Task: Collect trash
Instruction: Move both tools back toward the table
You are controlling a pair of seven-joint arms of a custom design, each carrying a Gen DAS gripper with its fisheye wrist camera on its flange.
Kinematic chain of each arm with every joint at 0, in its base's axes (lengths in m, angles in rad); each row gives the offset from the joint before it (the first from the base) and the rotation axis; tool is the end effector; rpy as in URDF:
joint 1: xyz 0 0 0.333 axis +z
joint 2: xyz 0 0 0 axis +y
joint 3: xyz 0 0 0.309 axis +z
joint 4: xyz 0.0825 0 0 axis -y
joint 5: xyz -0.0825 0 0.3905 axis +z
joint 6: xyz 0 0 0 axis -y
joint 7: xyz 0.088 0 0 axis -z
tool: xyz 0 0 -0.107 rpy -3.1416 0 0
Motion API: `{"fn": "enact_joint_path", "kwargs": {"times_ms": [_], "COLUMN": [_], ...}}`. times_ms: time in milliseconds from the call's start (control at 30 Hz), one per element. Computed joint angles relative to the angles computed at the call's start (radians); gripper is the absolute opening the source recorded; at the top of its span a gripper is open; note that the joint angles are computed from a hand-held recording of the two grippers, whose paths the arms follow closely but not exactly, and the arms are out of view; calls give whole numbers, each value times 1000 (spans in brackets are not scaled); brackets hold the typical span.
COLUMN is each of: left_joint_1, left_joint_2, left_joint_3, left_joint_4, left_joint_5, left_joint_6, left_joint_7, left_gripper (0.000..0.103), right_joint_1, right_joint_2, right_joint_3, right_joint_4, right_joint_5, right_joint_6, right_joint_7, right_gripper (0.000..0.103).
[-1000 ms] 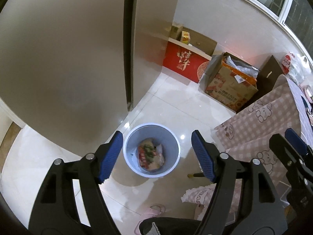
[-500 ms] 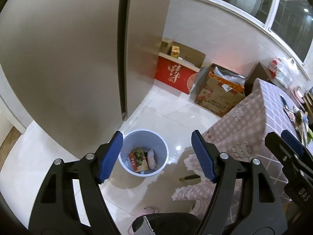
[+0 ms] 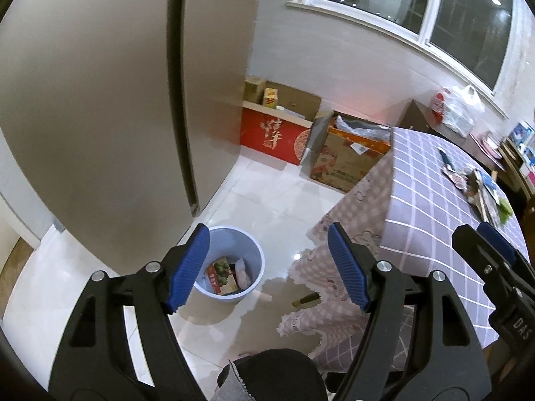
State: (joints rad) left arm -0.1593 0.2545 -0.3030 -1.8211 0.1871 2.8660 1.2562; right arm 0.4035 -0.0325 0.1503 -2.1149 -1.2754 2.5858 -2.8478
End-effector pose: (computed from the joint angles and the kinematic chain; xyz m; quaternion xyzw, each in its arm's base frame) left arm 0.6076 -0.2943 0.4889 -0.5589 0.7309 -0.3504 0.1748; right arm 0.4801 0.3182 0.4624 -0.5094 0.7172 -0.3120 0.3590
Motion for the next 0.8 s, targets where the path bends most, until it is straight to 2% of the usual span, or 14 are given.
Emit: {"fn": "enact_joint_path", "kwargs": {"times_ms": [433,633,800], "left_joint_1": [-56,-98,-130], "left_joint_2": [-65,-41,19], "left_joint_3": [-14,-24,-45], "left_joint_4": [-37,10,98], "left_joint_5": [18,48,47], "left_joint_6": [21,1,-50], "left_joint_7": [14,13,39], "left_gripper": [75,78,78], "right_joint_1": [-48,-88,-133], "right_joint_2": [-224,-311,-385], "right_joint_3": [45,47,37], "right_joint_4": [-200,-280,-361], "right_joint_5": [4,36,67], "right_joint_6": [-50,-34,1], "right_joint_7": [84,75,64], "right_gripper": [85,86,86]}}
